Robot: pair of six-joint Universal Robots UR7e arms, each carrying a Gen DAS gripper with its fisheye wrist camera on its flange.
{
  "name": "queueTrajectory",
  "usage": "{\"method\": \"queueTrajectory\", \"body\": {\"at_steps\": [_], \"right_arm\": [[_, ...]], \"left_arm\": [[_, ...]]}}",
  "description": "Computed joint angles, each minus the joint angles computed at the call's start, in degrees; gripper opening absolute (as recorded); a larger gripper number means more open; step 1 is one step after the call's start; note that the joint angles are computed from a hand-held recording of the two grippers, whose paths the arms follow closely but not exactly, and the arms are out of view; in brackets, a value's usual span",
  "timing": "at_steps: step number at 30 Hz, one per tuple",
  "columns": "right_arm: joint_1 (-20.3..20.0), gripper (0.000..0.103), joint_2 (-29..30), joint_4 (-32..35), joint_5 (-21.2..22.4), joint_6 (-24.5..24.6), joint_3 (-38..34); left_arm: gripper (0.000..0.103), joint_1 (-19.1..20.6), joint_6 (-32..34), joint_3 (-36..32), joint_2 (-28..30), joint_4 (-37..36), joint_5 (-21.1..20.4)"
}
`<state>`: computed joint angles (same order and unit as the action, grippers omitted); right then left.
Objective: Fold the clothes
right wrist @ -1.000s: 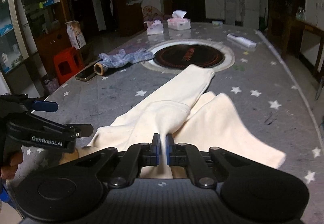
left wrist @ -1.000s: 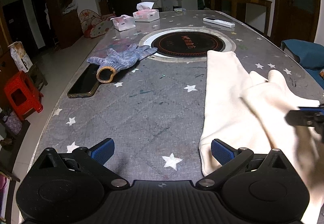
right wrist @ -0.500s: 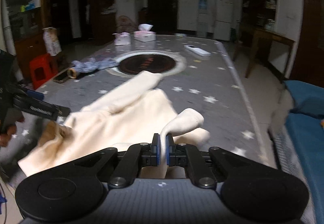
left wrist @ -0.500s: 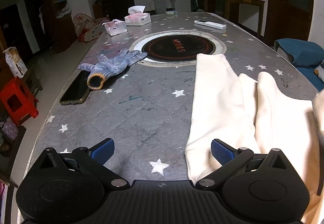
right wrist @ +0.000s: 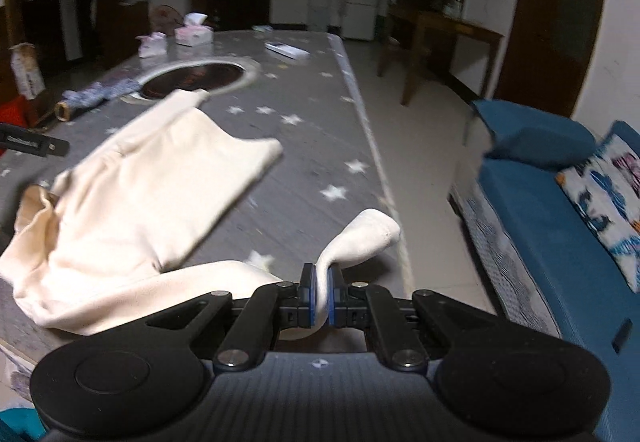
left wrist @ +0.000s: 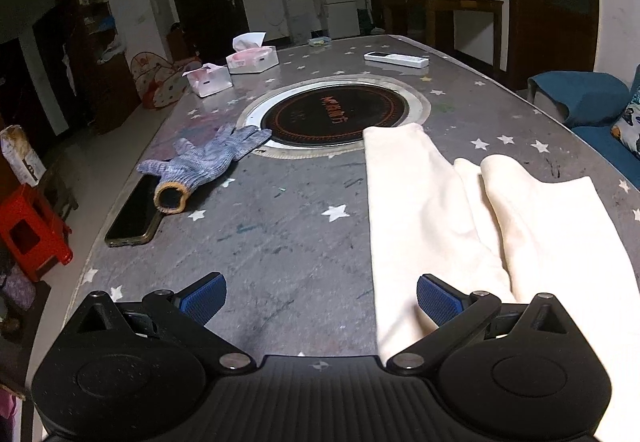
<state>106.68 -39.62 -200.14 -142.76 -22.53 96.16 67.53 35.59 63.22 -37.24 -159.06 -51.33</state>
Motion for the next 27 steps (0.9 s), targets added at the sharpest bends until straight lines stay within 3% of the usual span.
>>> {"method": "queueTrajectory", "body": {"at_steps": [8,13,15,17,22,27], "right_arm": [[-0.39,0.011,-0.9,0.66,-3.77,1.05,0.53],[-0.1,0.016,0.46,-3.16,-4.14,-4.71,-2.57],[-0.3,0.018,0.78,-2.44,-2.67,-5.93,-4.2],[-0.79,0.026,0.88,-0.05,-0.13,-5.98,-5.7],[-2.34,0.027,1.8,9.25,7.68,-4.22,-10.71],[-3.94,0.03,4.85,16.51,13.13,-4.44,-18.13]], "left_arm": [[0.102,0.68,-2.89,-8.63,4.57,5.63,-0.95],[0.096,1.01,-3.1,-16.42,9.07,10.36,-1.59],[0.095,1.12,-2.8,-20.27,11.34,12.62,-1.63],[0.094,1.23,-2.56,-24.59,13.85,15.15,-1.56],[0.089,1.51,-4.83,-37.38,20.6,24.04,-1.96],[0.072,1.88,-6.48,-52.75,28.38,34.85,-3.48]]}}
